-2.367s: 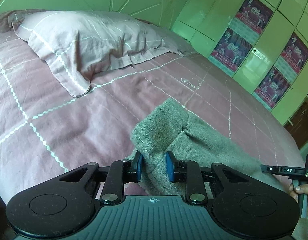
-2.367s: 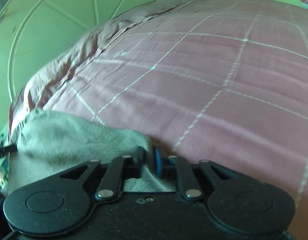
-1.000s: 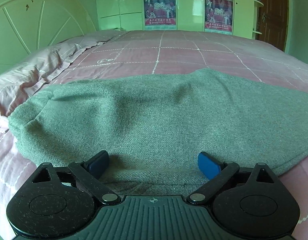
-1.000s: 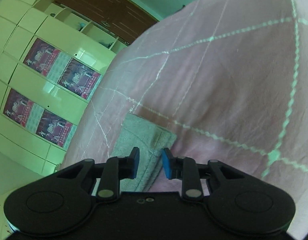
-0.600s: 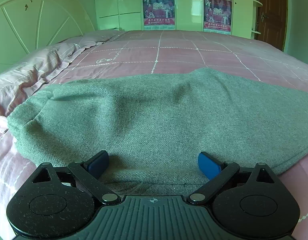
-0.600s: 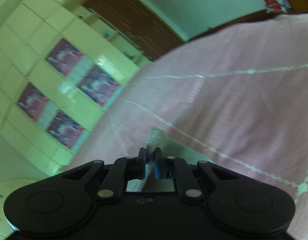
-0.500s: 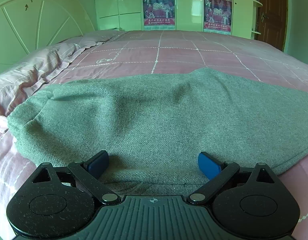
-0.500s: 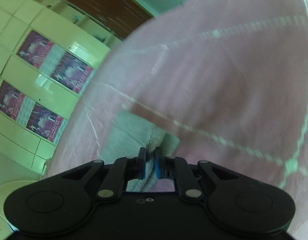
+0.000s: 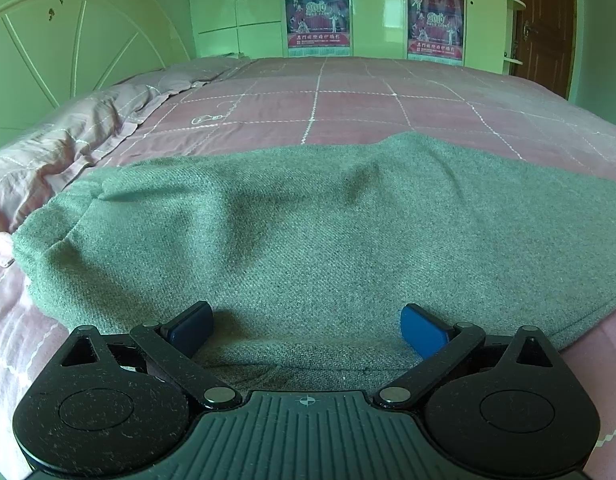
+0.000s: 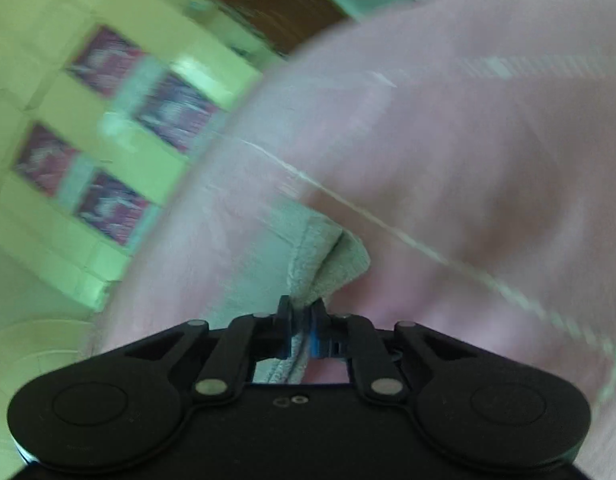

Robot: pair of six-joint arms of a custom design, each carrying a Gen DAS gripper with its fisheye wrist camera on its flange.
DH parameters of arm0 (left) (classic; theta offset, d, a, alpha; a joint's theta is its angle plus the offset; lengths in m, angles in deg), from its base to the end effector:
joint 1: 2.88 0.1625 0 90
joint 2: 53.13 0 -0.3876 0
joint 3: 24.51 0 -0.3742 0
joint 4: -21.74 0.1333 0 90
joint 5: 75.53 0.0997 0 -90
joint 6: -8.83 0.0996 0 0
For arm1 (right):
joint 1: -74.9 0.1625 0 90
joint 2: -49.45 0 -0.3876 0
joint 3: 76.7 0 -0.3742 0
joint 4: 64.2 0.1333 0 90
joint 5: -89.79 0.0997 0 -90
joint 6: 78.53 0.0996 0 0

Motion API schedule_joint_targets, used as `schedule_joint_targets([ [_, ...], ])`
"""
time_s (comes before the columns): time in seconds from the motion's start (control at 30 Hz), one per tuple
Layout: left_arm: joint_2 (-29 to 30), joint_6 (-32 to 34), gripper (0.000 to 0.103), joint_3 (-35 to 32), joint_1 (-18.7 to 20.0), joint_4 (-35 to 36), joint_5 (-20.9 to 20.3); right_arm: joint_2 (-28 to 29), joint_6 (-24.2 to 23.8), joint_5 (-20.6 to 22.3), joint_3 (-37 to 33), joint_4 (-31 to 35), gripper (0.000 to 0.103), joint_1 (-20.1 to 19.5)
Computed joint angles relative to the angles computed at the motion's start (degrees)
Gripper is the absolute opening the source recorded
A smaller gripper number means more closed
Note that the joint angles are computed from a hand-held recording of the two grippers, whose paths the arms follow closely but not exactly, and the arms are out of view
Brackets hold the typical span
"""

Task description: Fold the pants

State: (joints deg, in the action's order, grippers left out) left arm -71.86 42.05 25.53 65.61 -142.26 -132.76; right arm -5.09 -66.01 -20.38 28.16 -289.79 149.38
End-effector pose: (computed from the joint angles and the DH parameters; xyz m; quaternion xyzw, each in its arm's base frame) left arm -0.1253 -0.8286 0.0985 0.3196 0.8408 -0.3206 0.2970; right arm -0.0559 -0.5711 0.2819 -0.2905 -0.6740 0.6633 0.1462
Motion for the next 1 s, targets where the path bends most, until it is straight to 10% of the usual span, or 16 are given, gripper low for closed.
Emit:
schedule_joint_targets([
  [0.13,0.26,0.1,0.1,-0.77,-0.06,1.05,0.35,-0.9,-6.23,-2.96,0.1,-5.97,0.0,5.41],
  [0.27,0.39,0.27,0.101,-0.86,0.01,0.78,0.19,-0.73,5.83,-9.98,0.43,3.63,0.0,1.84],
  [0.53,0.76,-2.39,0.101,-0.73,-1.29,-0.63,3.12,-0.14,9.12,-3.03,4.79,-0.6,0.013,-2.03],
  [0.83,2.54,-6.0,0.101,8.26,-8.13,-6.01,-9.28,1.37,6.63,-2.67,5.76,-6.22,0.017,-1.56],
  [1.0,8.21,-3.21,0.102,5.76,-11.77,-5.22,-8.99,1.79,5.26,-1.59,6.04,-7.59,0.018,-1.99],
])
